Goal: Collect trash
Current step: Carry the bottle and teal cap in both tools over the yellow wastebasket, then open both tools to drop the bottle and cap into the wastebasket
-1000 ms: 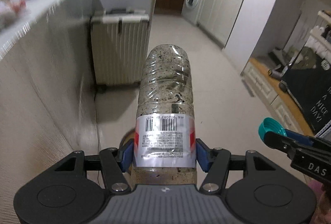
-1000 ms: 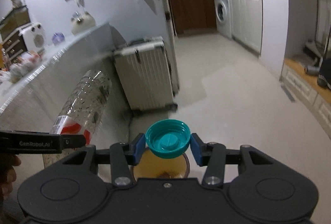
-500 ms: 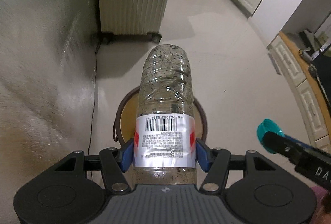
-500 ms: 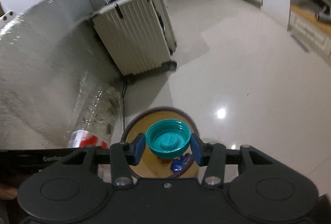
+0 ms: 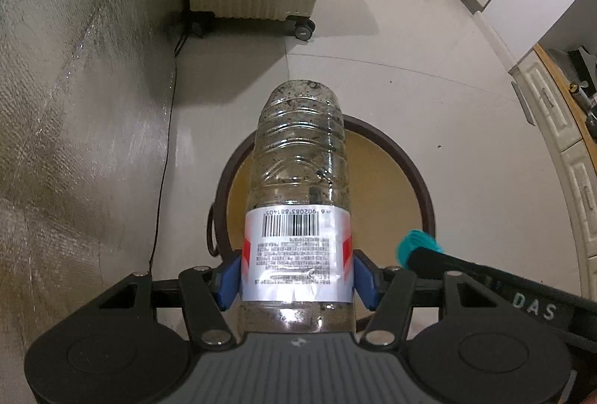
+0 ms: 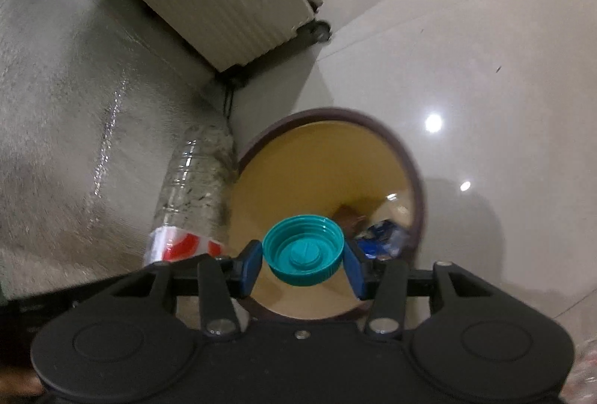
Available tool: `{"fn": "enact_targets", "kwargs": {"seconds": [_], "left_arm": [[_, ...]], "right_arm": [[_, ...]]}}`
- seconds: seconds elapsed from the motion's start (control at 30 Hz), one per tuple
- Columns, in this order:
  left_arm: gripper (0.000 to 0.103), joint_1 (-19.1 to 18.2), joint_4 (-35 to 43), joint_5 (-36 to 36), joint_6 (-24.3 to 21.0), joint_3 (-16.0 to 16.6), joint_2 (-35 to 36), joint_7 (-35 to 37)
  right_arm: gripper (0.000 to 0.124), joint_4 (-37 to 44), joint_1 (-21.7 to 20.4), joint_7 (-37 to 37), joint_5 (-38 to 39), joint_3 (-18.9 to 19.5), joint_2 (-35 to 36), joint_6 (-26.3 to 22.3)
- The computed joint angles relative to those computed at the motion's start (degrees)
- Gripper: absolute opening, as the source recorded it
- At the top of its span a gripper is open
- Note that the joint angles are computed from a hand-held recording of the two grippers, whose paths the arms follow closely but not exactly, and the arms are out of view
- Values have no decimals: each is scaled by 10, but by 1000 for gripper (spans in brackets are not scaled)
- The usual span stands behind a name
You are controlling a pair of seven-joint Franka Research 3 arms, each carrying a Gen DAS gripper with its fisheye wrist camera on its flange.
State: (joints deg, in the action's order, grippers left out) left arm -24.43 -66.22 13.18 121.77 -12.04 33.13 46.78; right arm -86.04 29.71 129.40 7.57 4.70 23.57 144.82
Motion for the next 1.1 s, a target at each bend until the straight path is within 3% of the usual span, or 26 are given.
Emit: {"fn": "enact_targets", "kwargs": {"seconds": [0.17,0.4,0.63,0.67,0.7,0.77,0.93,1.1], "left_arm": [[61,4,-17,9,5,4,-5,2],[61,12,20,-9,5,-5,25,38],[63,6,169,-56,-58,-11,127,110],[65,4,181,-61,-65,-8,135,110],[74,2,193,-65,-78,-6,142,109],[86,1,169,-64,-71,0,129,102],[87,3,120,-57,-63,2,96,103],[87,-1,118,-47,-88,3,87,105]], "right_arm": [[60,33,-3,3,31,8,35,-6],[61,48,16,22,-24,-15,34,-65],[61,8,10,68,-48,-22,-2,-51],[61,9,9,69,-52,-22,-3,-53],[61,9,8,68,-54,-20,-4,-56],[61,14,6,64,-55,-16,-4,-67],[61,22,4,59,-59,-13,0,-86],[61,26,3,43,-63,-11,-1,-103]]}}
